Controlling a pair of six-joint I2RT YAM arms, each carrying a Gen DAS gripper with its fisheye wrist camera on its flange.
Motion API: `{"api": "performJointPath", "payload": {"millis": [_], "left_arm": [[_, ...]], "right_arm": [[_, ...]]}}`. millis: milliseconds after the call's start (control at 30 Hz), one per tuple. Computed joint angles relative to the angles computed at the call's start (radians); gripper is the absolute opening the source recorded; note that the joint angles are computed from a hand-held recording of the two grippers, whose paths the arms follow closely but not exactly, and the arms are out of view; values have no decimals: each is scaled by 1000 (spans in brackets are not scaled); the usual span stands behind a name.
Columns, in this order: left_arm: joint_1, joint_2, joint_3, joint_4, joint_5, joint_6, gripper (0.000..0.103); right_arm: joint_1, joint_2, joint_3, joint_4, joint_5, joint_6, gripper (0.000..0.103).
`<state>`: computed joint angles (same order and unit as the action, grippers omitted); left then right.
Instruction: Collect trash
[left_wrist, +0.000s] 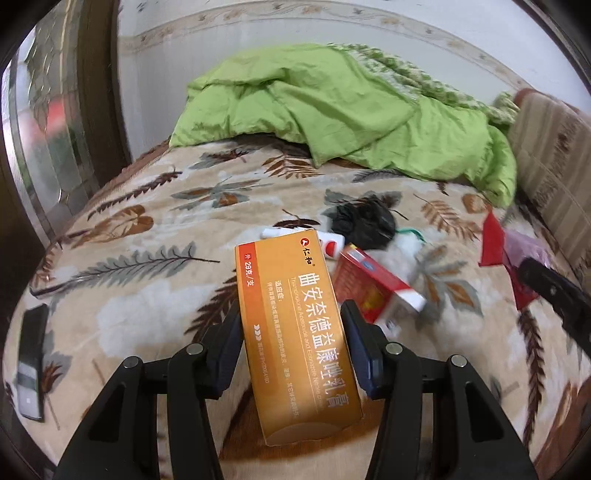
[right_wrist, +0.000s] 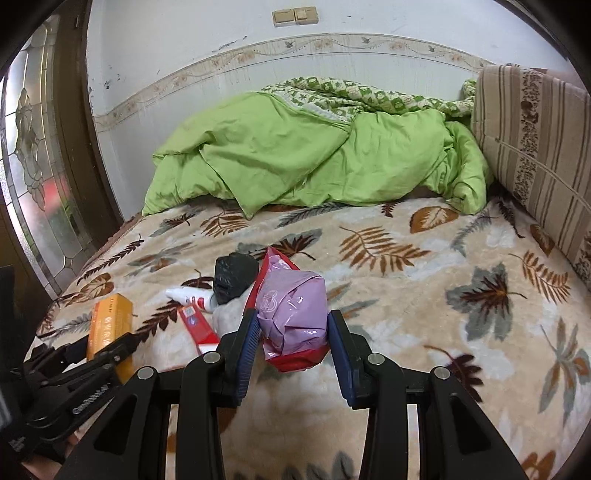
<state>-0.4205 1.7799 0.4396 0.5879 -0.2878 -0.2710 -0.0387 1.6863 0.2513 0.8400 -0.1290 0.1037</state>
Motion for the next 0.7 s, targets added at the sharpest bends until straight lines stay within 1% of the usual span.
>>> {"api": "performJointPath", "payload": {"millis": [133,233,400,467,700], "left_arm": [[-81,-78,-110,39,-63,15,51],[-144,-70,-153,83,-128,6,51],[-183,-37,-155,104,-171,-4,51],[-198,-19,-151,121,-194,4,51],[-219,11,-141,138,-216,16,51]], "right_arm": [[-18,-79,-87,1,-36,10,41],[-4,-140,-155,10,-35,-7,41],[19,-203,-231,19,-15,-18,41],[27,-199,-235,19,-9,-23,41],[44,-161,-229,46,14,-24,41]]}}
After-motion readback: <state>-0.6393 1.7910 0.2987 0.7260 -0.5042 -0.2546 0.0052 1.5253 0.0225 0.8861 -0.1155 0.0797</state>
